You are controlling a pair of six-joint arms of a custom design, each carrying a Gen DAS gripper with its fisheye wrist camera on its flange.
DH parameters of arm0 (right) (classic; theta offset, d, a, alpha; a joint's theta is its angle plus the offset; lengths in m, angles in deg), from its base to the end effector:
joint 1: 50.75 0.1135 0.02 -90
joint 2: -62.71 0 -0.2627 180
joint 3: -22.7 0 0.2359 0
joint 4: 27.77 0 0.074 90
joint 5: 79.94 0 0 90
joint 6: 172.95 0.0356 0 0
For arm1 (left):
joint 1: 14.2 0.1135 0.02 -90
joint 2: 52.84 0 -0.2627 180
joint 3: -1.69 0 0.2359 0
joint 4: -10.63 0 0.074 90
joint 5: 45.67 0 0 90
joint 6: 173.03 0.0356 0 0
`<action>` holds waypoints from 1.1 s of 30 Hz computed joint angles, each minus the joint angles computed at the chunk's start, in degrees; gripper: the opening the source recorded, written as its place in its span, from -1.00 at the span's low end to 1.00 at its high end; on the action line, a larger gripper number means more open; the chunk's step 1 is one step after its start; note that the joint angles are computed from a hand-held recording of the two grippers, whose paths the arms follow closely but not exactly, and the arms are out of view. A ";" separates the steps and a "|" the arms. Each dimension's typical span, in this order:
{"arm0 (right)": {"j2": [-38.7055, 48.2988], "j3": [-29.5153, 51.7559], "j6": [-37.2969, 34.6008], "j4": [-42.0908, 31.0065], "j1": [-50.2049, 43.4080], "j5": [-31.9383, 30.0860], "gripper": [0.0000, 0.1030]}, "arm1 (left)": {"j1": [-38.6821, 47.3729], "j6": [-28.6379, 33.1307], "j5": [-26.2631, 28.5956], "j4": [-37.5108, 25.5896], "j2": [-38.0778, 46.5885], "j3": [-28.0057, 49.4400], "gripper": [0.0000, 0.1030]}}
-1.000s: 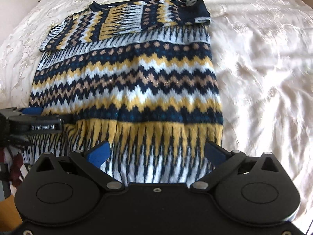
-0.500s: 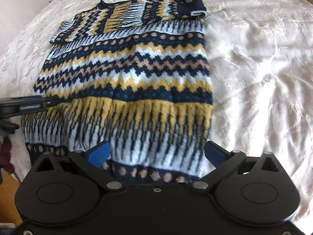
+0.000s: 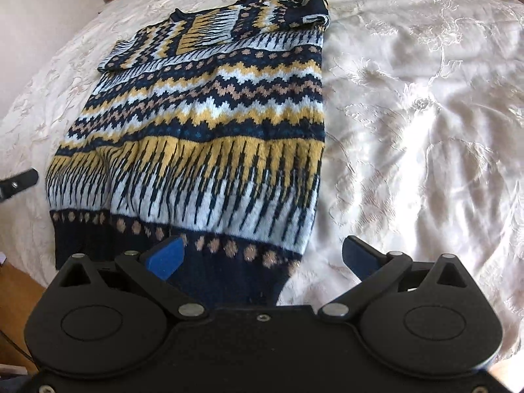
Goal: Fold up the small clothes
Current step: 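Move both tools toward the navy ribbed hem of the sweater, then position both open tools at the navy hem ribbing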
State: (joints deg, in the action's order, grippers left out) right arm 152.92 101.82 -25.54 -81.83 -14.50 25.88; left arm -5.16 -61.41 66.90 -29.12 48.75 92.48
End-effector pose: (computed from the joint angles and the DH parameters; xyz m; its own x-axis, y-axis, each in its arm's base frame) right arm 0.2460 0.1684 0.2326 -0.7956 0.4218 -0.4348 0.3599 0.9065 0.2208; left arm 0.3699 0.0450 0.2441 -0.6737 0.2373 -0.6999 0.3700 0.9281 -0.0414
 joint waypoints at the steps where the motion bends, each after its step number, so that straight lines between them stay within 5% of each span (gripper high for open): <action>1: -0.60 -0.65 0.23 0.31 0.30 0.26 0.99 | 0.19 -0.18 0.11 0.27 -0.45 -0.41 0.14; 11: -7.08 -6.76 3.13 4.72 4.08 5.07 0.99 | 0.23 4.39 -2.38 -0.70 -2.63 -4.55 0.14; 33: -3.00 -6.48 3.86 8.28 6.20 1.51 0.99 | -0.97 9.82 -9.24 -4.62 1.48 -3.58 0.14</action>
State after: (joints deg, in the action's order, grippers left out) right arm 149.92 95.34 -21.68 -73.55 -8.30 27.39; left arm -6.13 -51.59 57.66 -33.74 50.23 88.89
